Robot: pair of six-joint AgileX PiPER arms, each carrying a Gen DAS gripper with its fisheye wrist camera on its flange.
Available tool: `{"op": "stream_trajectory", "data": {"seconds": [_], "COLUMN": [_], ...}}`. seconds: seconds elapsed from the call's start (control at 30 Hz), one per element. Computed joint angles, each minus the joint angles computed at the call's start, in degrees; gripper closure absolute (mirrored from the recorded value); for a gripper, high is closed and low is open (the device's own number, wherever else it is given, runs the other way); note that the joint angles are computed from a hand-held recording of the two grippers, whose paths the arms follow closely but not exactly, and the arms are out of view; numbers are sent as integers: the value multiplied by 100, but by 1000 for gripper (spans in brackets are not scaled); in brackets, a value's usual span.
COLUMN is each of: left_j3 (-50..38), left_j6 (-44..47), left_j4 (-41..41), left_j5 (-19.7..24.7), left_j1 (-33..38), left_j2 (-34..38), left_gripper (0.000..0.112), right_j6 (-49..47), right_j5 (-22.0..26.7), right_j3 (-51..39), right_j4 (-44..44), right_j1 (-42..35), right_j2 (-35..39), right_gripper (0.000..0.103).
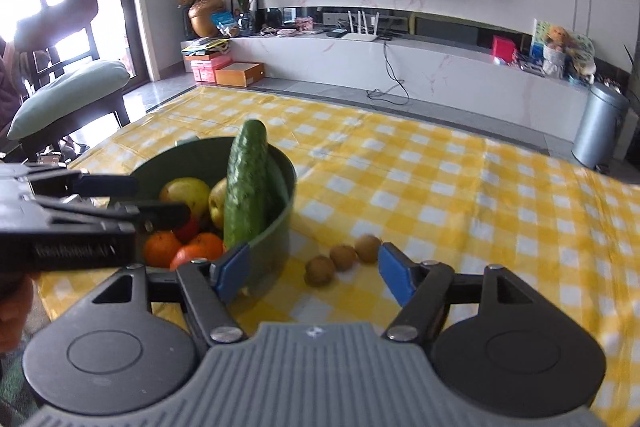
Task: Organize fruits
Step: 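Withdraw both tools from the bowl toward the brown kiwis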
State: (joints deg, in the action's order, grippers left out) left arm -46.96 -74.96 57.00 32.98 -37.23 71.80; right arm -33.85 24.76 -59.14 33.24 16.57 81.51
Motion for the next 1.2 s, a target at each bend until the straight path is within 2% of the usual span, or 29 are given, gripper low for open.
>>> {"op": "stream_trajectory", "data": {"seconds": [0.13,0.27,0.43,0.53,0.77,0.83,0.93,1.0,1.13,1.2], "left_j3": [-180,-283,-361,-360,-149,-135,-209,-298,-594,-728], "left_j6": [326,950,988,620,-1134,-1491,-1708,-1772,-1852,-1900], "left_j4": [-392,-1041,-1026,-690,1039,1437,1681,1718,1817,1848], "left_j5": [-102,-449,-559,-644,-709,-640,-675,-665,-114,180], "left_j1": [-122,-149,-405,-573,-1002,-1130,-1167,-1148,-1344,-1462], "left_j2": [90,271,609,796,999,1093,1293,1468,1930,2154], "left_gripper": [29,30,31,32,34,38,42,45,50,52], "right_j6": [-305,-451,-1036,-1321,-1880,-2064,-2314,-2843,-4201,-4477], "right_j5": [-97,-281,-612,-785,-1481,-1630,-1839,-1902,-1800,-1842], "right_j3": [494,902,1383,1584,1862,1911,1953,1945,1869,1816], "right_j4": [368,685,1294,1645,2002,2156,2296,2775,4186,4454], "right_j1": [-320,-657,-927,-992,-840,-833,-837,-888,-1052,-1045], "right_j2": [-225,-267,-259,-271,-275,-267,-228,-200,-116,-49], "right_gripper": [33,32,32,33,34,36,42,43,46,48]}}
